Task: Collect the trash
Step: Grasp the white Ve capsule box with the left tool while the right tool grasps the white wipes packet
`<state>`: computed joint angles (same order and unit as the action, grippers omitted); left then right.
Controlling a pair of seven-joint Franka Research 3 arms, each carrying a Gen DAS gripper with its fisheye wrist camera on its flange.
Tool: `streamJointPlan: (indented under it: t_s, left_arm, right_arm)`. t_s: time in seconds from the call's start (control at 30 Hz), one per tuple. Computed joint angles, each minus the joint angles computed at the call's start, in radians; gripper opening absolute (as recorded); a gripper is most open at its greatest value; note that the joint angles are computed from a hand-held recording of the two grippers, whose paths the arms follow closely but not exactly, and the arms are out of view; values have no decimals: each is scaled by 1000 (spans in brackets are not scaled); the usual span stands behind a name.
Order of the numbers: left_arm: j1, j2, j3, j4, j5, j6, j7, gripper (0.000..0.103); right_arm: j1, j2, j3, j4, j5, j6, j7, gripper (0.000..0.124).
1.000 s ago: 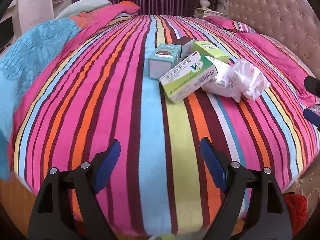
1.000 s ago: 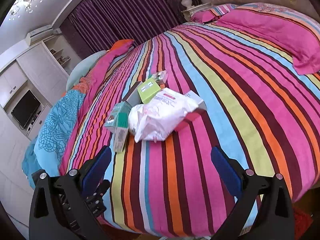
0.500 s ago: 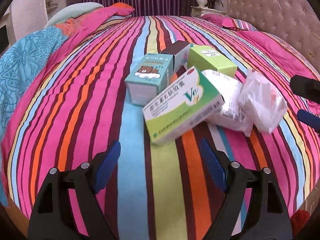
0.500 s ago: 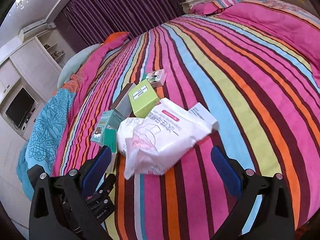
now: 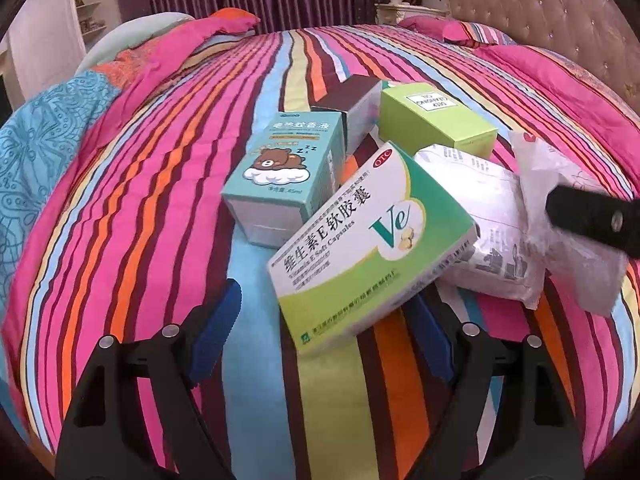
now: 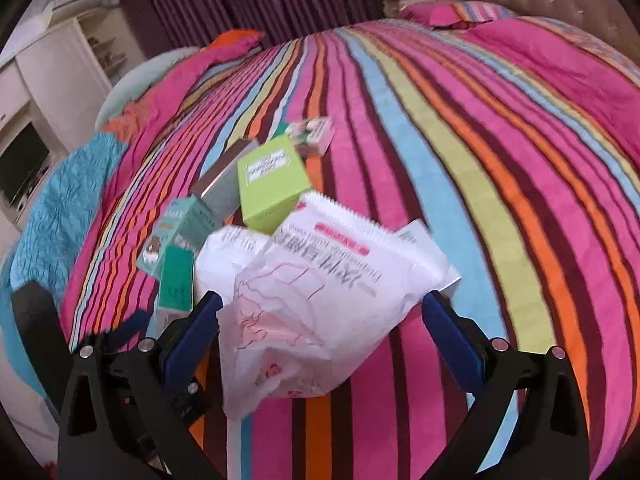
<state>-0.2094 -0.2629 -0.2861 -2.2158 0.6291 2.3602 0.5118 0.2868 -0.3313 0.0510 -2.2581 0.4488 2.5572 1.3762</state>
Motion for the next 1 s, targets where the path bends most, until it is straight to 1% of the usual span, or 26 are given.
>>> streamJointPlan:
  t_s: [0.07, 0.1, 0.13, 0.17, 0.2, 0.23, 0.27, 0.3, 0.4, 0.47, 0.5, 0.63, 0.7, 0.8, 1.0]
  left_arm:
    - [1, 6, 4, 3, 2, 10, 9, 80]
    - [1, 7, 7, 2, 0, 18, 14, 78]
    - [1, 8, 10, 0, -7, 30, 18, 73]
    - [-1, 8, 16, -2, -22, 39, 30, 59]
    - [1, 8, 17, -2, -27, 36, 32, 52]
    - [5, 4, 17, -6, -29, 38, 25, 47]
    - [5, -2, 22, -14, -42, 46, 26, 35]
    - [6, -7, 26, -20, -56, 53, 27, 33]
    - [8, -29, 44, -52, -111, 101, 37, 32]
    - [8, -47, 59, -76, -158, 147, 50, 31]
    - [7, -63, 71, -98, -189, 185, 54, 31]
    - [24, -107, 65, -148, -228, 249, 41, 31]
    - [22, -128, 64, -170, -249, 263, 44, 31]
    - [19, -154, 60, -194, -273, 265, 50, 31]
    - [5, -218, 52, -240, -309, 239, 55, 31]
  right_arm:
    - [-13, -4, 17, -12, -41, 23, 19, 90]
    - [-19, -8, 24, -18, -62, 36, 30, 83]
    - [-12, -14, 17, -24, -54, 44, 19, 80]
    - [-7, -12, 9, -21, -44, 39, 13, 77]
    - [-4, -9, 2, -17, -37, 35, 6, 72]
    - [-1, -10, -4, -17, -28, 31, -3, 71]
    - [1, -12, -10, -16, -20, 25, -13, 69]
    - [2, -12, -12, -15, -15, 22, -19, 68]
    - [-1, -24, -11, -26, -7, 29, -29, 66]
    - [-4, -39, -8, -42, -8, 42, -28, 65]
    - [-1, -47, -11, -50, 0, 44, -30, 65]
    - [3, -71, -16, -68, 15, 54, -37, 64]
    - [8, -84, -22, -75, 28, 51, -48, 64]
    - [10, -109, -24, -93, 37, 55, -59, 64]
    - [4, -160, -33, -127, 52, 46, -55, 64]
